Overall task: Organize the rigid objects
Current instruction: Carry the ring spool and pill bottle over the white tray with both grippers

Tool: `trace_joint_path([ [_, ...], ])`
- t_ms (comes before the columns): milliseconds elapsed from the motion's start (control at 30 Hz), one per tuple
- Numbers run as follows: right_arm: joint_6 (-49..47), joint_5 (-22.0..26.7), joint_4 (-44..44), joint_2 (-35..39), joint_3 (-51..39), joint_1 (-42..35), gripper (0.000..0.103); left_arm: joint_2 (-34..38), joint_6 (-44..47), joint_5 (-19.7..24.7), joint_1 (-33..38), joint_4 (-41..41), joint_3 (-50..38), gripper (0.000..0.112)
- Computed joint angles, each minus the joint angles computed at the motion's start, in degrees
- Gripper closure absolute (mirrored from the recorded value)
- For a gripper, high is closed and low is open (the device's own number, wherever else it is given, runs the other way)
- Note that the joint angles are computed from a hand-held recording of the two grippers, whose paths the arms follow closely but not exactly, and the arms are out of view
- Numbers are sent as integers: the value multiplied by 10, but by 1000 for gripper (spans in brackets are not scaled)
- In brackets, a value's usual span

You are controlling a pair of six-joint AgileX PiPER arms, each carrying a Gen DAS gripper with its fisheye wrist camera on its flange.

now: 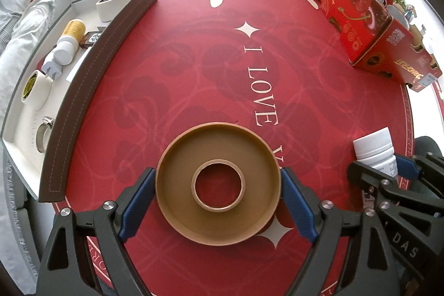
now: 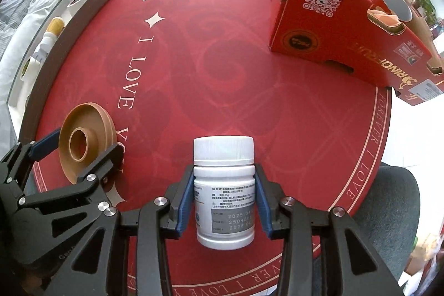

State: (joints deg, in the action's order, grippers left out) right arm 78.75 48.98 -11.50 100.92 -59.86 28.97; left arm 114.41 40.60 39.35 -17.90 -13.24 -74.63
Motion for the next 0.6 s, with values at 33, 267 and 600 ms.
trace_joint_path([
  [33,2,-1,0,0,1,1,61,1,-2,1,-1,1,-2,23],
  [267,7,-74,48,-63,63,-32,62,6,-3,74,24,-26,-48,24],
  [600,71,14,-69,-127,-52,9,62,-57,-16,188,107,-151,-174,24],
])
